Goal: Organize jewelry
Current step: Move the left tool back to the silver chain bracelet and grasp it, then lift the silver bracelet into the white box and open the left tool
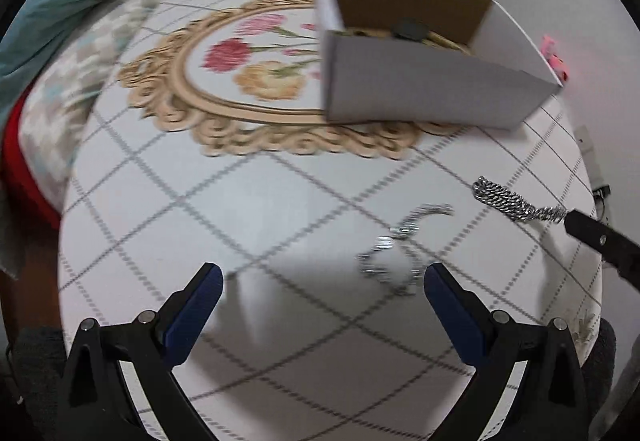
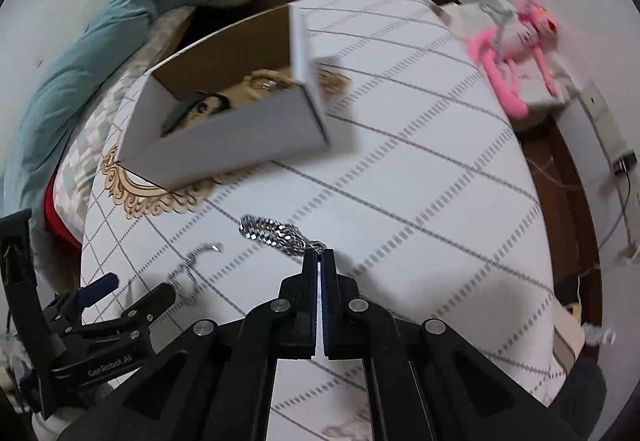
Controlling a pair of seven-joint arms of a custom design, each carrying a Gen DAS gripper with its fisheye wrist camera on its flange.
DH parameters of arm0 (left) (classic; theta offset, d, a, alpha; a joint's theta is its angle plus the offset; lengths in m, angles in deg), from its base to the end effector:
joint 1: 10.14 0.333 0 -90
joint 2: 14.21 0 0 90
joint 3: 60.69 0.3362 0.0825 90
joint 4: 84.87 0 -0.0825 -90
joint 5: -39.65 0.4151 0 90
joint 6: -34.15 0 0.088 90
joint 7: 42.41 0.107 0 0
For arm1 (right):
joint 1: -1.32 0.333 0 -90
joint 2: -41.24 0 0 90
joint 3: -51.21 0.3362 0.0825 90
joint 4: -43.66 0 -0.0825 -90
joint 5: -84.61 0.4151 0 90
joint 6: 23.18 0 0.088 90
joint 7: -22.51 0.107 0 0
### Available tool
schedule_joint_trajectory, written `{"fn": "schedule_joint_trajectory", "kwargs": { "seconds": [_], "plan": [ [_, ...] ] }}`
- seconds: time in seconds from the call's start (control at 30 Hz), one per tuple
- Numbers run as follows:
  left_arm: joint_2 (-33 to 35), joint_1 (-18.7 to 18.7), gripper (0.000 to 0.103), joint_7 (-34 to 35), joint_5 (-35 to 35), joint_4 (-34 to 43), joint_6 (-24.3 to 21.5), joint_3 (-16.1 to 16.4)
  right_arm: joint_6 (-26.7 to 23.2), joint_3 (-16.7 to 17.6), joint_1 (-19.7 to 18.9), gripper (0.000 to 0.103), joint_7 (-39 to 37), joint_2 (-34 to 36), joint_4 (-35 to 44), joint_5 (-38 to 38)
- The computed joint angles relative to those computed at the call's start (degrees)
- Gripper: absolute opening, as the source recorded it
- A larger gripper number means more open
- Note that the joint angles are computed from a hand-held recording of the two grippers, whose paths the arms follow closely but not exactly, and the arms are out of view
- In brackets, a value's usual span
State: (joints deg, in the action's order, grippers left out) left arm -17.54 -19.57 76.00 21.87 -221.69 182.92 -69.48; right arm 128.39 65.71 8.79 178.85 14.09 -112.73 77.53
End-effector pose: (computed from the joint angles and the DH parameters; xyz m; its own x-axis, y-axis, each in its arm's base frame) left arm 0.5083 -0.1611 0.3666 -0.5483 -0.8329 0.0752 -0.8070 0.5035 -0.3085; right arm 0.3865 0.1556 0.3992 -0.5804 -0.7795 -0.2356 -0.7069 0.6259 -0.3294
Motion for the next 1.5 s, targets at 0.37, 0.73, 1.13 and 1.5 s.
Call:
{"fn": "schedule_joint_trajectory", "kwargs": {
  "seconds": [0.37, 0.73, 1.13, 1.5],
  "plan": [
    [0.0, -3.9, 0.008, 6.0, -3.3, -1.2, 4.2, -1.1, 1.7, 0.3, 0.8, 0.001, 1.3, -3.7, -3.8, 2.7],
    [-3.8, -2.1, 0.008, 13.8, -17.2, 4.7, -6.9, 1.8, 5.8, -0.3, 0.9, 0.001, -4.7, -5.9, -1.0, 4.9],
    [1.6, 0.1, 0.008, 12.8, -22.2, 19.7, -12.8, 1.3, 4.9, -2.2, -2.9, 0.001, -16.4, -3.1, 10.5, 4.5],
    [15.9, 3.0, 0.009, 3.8, -11.3, 35.4, -17.9, -3.7, 1.5, -10.1, 0.5, 0.001, -29.6, 12.5, 21.2, 12.9]
  ]
}}
